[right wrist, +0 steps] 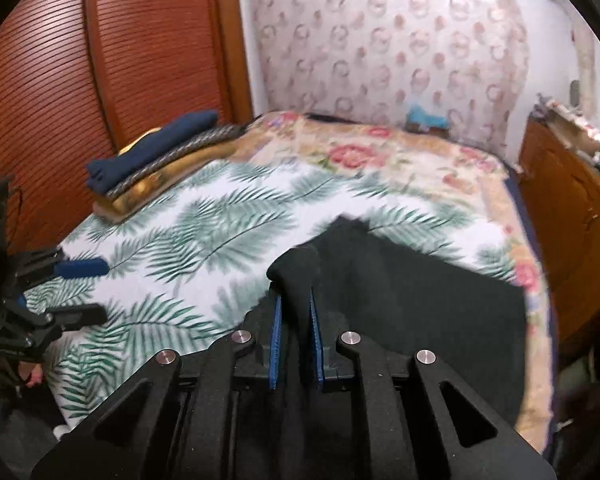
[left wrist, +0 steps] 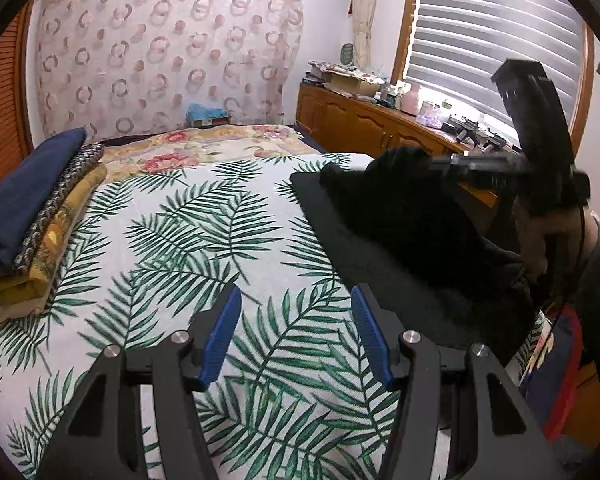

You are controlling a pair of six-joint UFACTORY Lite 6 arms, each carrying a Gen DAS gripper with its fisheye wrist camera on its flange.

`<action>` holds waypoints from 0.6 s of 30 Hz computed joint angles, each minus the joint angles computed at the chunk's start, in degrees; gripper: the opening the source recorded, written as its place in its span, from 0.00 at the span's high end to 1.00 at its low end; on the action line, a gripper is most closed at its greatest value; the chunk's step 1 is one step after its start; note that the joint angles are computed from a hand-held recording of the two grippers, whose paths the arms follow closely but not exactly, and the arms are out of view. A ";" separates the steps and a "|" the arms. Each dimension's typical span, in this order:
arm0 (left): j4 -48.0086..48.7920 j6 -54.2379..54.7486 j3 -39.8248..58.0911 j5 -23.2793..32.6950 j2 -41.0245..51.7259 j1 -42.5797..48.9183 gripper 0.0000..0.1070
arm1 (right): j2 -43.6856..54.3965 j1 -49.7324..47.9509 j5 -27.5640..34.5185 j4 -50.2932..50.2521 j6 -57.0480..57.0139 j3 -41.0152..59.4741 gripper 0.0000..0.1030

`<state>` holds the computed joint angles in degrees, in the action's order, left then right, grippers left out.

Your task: Fold small clothes

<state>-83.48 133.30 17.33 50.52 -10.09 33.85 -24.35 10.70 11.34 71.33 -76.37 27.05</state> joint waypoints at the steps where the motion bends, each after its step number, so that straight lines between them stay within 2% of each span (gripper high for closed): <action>1: -0.44 -0.47 0.66 -0.52 0.56 -1.23 0.47 | -0.07 -2.66 1.33 -2.91 1.33 0.96 0.90; 4: -1.93 -1.50 2.45 -2.26 1.86 -4.86 0.47 | 2.24 -11.77 5.72 -8.30 1.46 5.56 0.91; 9: -5.73 -3.96 6.68 -7.02 5.30 -13.18 0.47 | 8.54 -23.70 9.99 -6.04 -7.63 12.10 0.91; 13: -10.00 -5.14 12.24 -11.65 11.23 -20.56 0.47 | 18.67 -29.17 7.35 -2.00 -15.18 17.42 0.90; 18: -14.36 -6.10 21.13 -17.31 20.00 -28.38 0.47 | 28.62 -31.83 4.88 12.95 -32.29 19.67 0.89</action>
<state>-97.84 127.20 38.46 33.20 9.91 5.47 4.27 -21.13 16.21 84.28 -108.66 46.72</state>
